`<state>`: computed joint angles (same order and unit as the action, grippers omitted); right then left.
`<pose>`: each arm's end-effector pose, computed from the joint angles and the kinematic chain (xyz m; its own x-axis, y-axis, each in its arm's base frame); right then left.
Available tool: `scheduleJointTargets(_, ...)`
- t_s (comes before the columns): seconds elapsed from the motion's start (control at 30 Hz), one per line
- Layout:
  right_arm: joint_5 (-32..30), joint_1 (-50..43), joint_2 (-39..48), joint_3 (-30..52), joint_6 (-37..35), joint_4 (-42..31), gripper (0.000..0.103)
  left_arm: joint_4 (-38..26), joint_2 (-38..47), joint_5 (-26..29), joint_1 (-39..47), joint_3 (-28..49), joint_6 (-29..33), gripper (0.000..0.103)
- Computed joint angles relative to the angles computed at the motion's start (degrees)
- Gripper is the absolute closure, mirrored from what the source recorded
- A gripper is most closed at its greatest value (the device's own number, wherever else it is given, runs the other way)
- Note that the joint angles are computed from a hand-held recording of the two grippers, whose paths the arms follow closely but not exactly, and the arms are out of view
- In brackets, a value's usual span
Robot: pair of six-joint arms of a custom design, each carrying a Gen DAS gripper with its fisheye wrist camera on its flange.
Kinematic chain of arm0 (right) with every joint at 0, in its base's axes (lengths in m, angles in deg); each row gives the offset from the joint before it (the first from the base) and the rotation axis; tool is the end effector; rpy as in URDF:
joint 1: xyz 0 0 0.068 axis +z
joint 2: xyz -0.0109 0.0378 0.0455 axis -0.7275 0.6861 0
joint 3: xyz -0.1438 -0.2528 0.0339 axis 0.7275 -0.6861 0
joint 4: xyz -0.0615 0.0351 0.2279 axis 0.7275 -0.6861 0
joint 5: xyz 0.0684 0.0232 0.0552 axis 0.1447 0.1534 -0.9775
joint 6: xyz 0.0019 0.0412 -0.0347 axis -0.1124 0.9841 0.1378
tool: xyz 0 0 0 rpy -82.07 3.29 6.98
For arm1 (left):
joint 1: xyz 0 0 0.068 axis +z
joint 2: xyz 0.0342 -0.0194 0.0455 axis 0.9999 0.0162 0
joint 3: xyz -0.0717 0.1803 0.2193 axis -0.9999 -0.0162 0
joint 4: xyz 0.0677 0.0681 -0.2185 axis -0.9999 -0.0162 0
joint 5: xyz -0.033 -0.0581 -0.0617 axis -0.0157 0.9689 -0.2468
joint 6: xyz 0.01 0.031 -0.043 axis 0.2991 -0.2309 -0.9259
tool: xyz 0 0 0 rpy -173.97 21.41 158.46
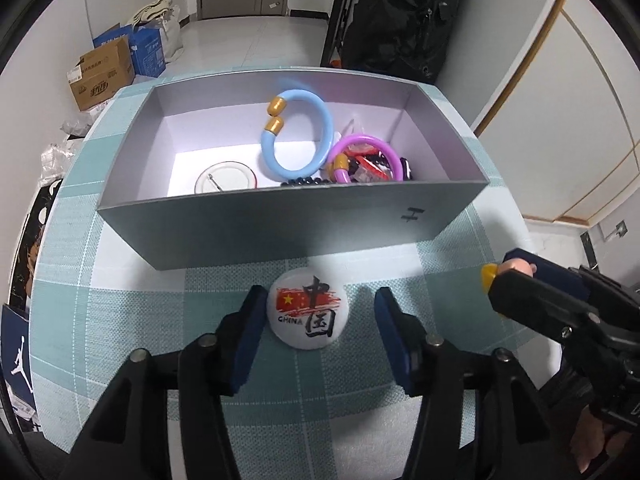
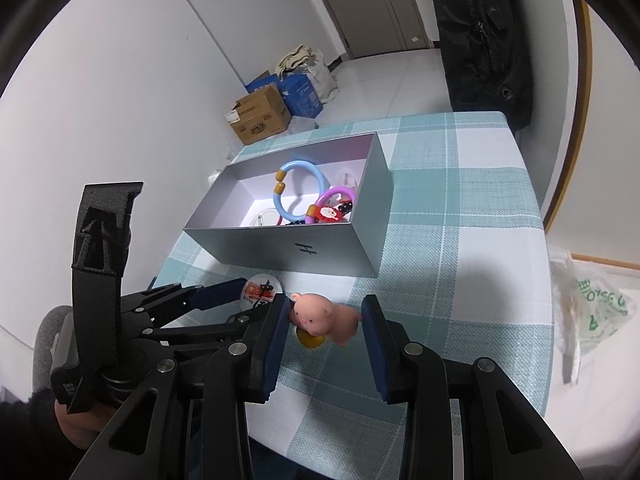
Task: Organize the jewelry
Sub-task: 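Carry the badge and the pig over the grey box with both tools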
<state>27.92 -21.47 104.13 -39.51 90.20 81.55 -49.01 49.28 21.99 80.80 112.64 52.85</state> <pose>0.3016 0.1562 0.1236 -0.8097 -0.1530 -0.5665 -0.4399 0.7973 0.4134 0.2822 -0.0441 0.1401 -0.8876 -0.0695 -0.4553 0.0083 0.9860 -0.1668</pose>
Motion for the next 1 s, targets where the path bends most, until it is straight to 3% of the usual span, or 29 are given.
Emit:
scheduleJointTargets(0.2, -0.09, 0.03, 0.05, 0.09, 0.06, 0.11, 0.067, 0.22, -0.60, 0.78, 0.47, -0.40, 1.30, 0.083)
scheduleJointTargets(0.33, -0.30, 0.02, 0.58, 0.74, 0.01, -0.23, 0.067, 0.07, -0.13, 1.72, 0.99, -0.07, 1.32, 0.082)
scheduleJointTargets(0.47, -0.50, 0.21, 0.91, 1.41, 0.21, -0.59, 0.067, -1.83, 0.55, 2.29, 0.93, 1.14, -0.20, 0.072)
scheduleJointTargets(0.53, -0.78, 0.18, 1.03, 1.55, 0.36, -0.46, 0.067, -2.39, 0.59, 1.62, 0.30, 1.56, 0.25, 0.051)
scheduleJointTargets(0.63, -0.93, 0.22, 0.91, 1.34, 0.43, -0.11, 0.067, -1.23, 0.59, -1.01, -1.42, 0.83, 0.43, 0.042)
scheduleJointTargets(0.8, -1.49, -0.40, 0.08, 0.40, 0.84, 0.90, 0.067, 2.11, 0.62, -7.80, -5.36, -1.22, 2.64, 0.041)
scheduleJointTargets(0.9, -1.89, -1.02, -0.27, 0.01, 1.28, 1.36, 0.067, 1.68, 0.05, -6.72, -4.45, -1.53, 2.85, 0.043)
scheduleJointTargets(0.97, -2.25, -1.40, -0.39, -0.08, 1.55, 1.54, 0.067, 1.56, -0.58, -6.19, -4.24, -1.71, 3.74, 0.062)
scheduleJointTargets(1.0, -2.41, -1.52, -0.46, -0.13, 1.69, 1.66, 0.067, 0.70, -0.67, -5.99, -4.06, -1.23, 3.91, 0.065)
